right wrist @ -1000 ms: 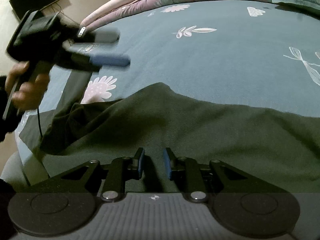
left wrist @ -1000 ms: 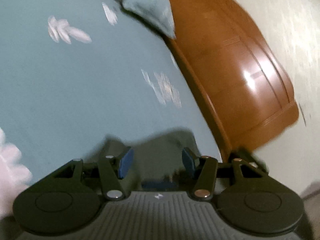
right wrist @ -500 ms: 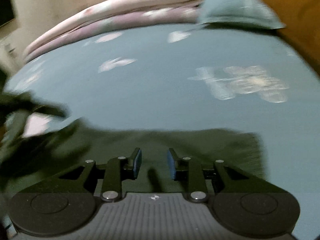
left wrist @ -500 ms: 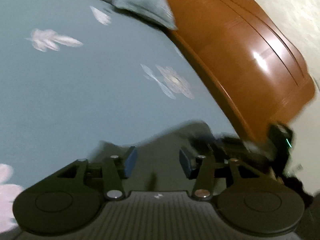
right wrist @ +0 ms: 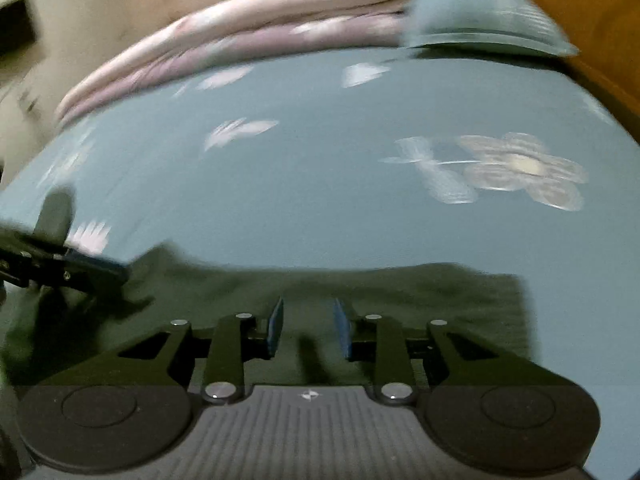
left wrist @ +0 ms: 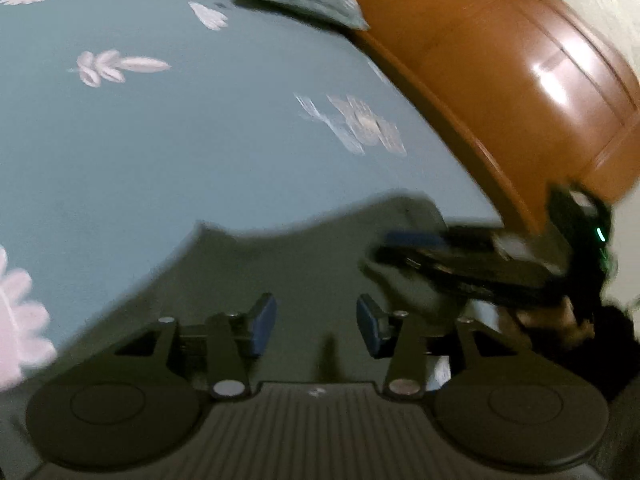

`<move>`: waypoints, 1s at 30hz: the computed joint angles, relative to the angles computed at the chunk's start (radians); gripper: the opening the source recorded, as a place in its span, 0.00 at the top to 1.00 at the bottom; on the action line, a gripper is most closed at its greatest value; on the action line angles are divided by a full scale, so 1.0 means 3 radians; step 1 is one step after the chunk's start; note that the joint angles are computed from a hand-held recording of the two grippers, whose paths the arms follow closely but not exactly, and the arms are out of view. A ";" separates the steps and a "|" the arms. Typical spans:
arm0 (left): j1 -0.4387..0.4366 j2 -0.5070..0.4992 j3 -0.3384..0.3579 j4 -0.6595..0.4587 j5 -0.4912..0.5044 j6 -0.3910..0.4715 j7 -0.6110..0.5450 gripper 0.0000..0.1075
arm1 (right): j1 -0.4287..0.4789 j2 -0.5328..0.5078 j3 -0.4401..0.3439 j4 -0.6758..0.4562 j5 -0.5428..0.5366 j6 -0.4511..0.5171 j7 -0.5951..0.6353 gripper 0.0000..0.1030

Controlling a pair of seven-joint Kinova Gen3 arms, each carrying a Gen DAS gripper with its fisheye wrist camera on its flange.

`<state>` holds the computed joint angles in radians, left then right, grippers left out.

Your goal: Fold clothes

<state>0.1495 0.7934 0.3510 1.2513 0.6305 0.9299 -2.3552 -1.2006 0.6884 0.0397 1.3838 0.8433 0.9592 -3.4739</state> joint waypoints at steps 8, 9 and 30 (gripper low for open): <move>-0.0049 -0.0405 -0.0076 0.0657 -0.0052 -0.0421 0.0353 0.56 | 0.0144 0.0044 -0.0022 -0.0056 -0.0229 -0.0297 0.0714 0.64; -0.0064 -0.0420 -0.0069 0.0686 -0.0019 -0.0440 0.0349 0.55 | 0.0186 -0.0019 -0.0044 0.0050 -0.0161 -0.0432 0.0679 0.64; -0.0819 -0.1101 -0.0040 0.1897 0.1146 -0.1051 0.0181 0.52 | 0.0732 0.0154 -0.0230 -0.0298 -0.0895 -0.1557 0.1945 0.56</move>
<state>-0.0963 0.4631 0.3390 1.8204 0.9744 0.6145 -2.3009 -0.9811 0.7347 -0.0294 1.2943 0.5748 0.4922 -2.8903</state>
